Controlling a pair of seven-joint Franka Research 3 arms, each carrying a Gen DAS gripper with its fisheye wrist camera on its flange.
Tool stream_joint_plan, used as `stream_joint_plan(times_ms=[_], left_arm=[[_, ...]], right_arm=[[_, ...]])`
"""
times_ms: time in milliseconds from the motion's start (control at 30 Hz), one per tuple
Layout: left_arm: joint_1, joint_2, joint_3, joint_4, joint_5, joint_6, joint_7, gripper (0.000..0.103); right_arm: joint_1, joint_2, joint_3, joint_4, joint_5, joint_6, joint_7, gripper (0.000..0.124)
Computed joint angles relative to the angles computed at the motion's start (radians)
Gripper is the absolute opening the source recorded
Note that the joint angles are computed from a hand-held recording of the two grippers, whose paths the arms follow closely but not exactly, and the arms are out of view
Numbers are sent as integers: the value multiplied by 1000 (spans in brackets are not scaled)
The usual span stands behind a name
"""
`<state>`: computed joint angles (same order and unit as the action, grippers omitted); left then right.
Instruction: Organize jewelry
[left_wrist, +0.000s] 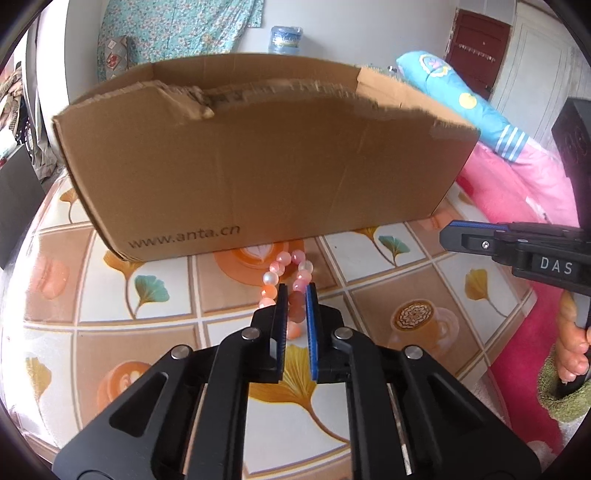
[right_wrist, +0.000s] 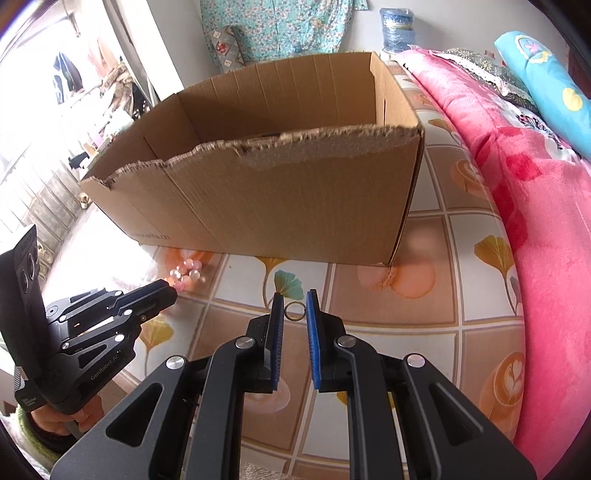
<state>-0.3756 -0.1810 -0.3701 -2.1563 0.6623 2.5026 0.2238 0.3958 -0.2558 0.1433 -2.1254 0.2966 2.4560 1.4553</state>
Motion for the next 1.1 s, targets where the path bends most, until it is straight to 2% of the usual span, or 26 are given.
stream_joint_plan(times_ms=[133,300,533,700,900,1100], left_arm=[[10,-84,20,-60,-14,106,-4,9],[18,-155,51,-113,-120,247,73,8],[-12,-193,98,-114,-303,345,260,8],[-33,-188,130,-65,-398,402,396,8],[-64,-79,186,86,-544,411,581,8],[-62,136,209,309,-799,265,798,8]], right_arm=[[6,-26,-12,6,39,10,-15,13],[10,-46,-23,31,81,17,-42,13],[15,-43,-32,104,129,25,-84,13],[15,-4,-40,184,161,44,-122,13],[10,60,-55,268,231,68,-175,13],[-19,109,-57,309,224,67,-174,13]])
